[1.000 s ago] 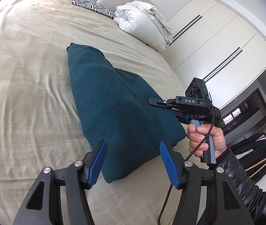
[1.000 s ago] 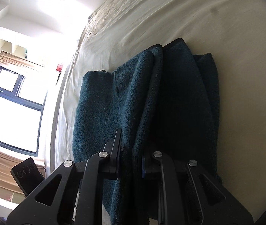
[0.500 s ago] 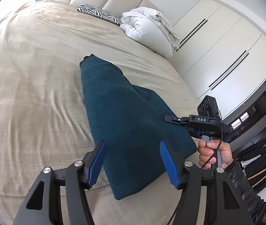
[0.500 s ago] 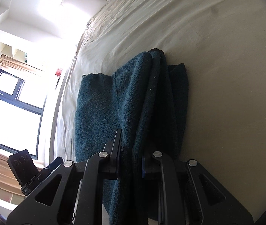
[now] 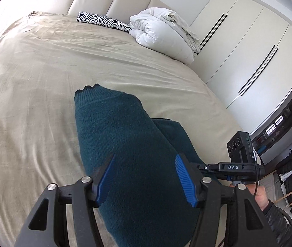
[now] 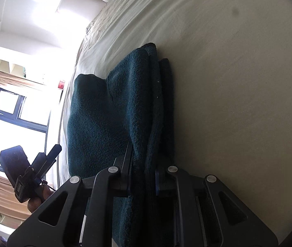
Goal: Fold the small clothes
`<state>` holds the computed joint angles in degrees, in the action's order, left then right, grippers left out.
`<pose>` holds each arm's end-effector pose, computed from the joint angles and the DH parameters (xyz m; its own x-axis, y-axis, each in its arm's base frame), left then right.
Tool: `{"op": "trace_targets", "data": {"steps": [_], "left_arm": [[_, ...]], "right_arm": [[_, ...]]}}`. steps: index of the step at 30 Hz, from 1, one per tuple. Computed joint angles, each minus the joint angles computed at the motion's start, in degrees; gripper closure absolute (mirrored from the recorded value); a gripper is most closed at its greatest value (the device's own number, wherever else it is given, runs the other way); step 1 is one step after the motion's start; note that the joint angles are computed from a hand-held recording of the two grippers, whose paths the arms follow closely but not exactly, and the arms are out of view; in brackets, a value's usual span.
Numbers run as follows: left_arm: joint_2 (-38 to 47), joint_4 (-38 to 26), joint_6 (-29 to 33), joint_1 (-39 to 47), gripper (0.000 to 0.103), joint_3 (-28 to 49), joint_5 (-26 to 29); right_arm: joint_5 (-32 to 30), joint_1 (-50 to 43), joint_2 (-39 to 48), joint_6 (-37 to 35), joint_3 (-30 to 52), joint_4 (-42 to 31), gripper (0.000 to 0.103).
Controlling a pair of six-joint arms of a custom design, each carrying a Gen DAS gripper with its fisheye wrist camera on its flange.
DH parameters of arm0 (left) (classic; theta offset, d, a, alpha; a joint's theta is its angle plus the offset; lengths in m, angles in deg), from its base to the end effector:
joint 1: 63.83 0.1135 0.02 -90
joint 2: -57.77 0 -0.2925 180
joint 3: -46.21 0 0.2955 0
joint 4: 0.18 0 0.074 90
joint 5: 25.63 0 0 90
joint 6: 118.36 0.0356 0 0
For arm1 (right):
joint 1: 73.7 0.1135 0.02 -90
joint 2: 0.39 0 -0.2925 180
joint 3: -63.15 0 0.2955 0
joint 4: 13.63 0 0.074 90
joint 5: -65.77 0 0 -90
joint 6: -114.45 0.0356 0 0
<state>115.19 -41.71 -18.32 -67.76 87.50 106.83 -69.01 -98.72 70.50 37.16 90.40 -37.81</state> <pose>0.1979 -0.0377 0.1932 -0.7584 0.1810 -0.6262 0.5515 0.6903 -0.4684 0.1697 -0.0515 0.0940 -0.8055 0.5483 -0.2248 0.2424 0.6510 0.7193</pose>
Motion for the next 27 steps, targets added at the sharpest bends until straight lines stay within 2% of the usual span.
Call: {"op": "trace_targets", "data": {"steps": [5, 8, 12, 14, 17, 19, 20, 21, 22, 24, 27], "left_arm": [[12.37, 9.66, -4.89, -7.48, 0.043, 2.47, -8.78], [18.11, 13.0, -5.76, -6.43, 0.046, 3.39, -8.18], [20.3, 17.43, -3.75, -6.4, 0.045, 1.83, -9.18], [21.09, 17.86, -3.63, -5.37, 0.045, 1.76, -7.69], [19.46, 12.62, -3.42, -3.94, 0.051, 3.62, -6.87], [18.24, 7.76, -4.61, -1.38, 0.05, 5.77, -0.52], [18.38, 5.88, -4.53, -0.74, 0.05, 6.9, 2.96], [19.54, 4.0, -4.19, -0.89, 0.046, 8.3, 5.75], [22.2, 1.74, -3.56, -1.09, 0.037, 10.02, 9.02], [29.88, -2.81, -1.75, -1.17, 0.028, 13.4, 16.06], [35.13, 1.32, -4.62, 0.52, 0.032, 13.0, 20.19]], "right_arm": [[-0.83, 2.12, 1.47, 3.39, -1.03, 4.98, 0.09], [-1.7, 3.26, 2.3, 5.35, -1.95, 8.58, 0.091], [-3.8, 3.47, 3.83, 6.88, -3.44, 13.76, 0.091], [-3.2, 4.91, 2.96, 8.85, -4.5, 16.22, 0.092], [-3.48, 5.58, 1.76, 10.15, -5.82, 17.85, 0.091], [-5.49, 3.98, 3.4, 9.28, -5.63, 19.03, 0.091], [-4.94, 5.65, 5.79, 12.31, -6.78, 25.06, 0.091], [-4.87, 6.12, 6.24, 13.55, -7.46, 27.46, 0.091], [-4.27, 7.02, 6.04, 14.92, -8.16, 29.43, 0.091], [-3.05, 8.41, 4.96, 16.02, -9.45, 31.65, 0.091], [-1.53, 11.1, 5.28, 19.13, -11.19, 37.01, 0.091]]}}
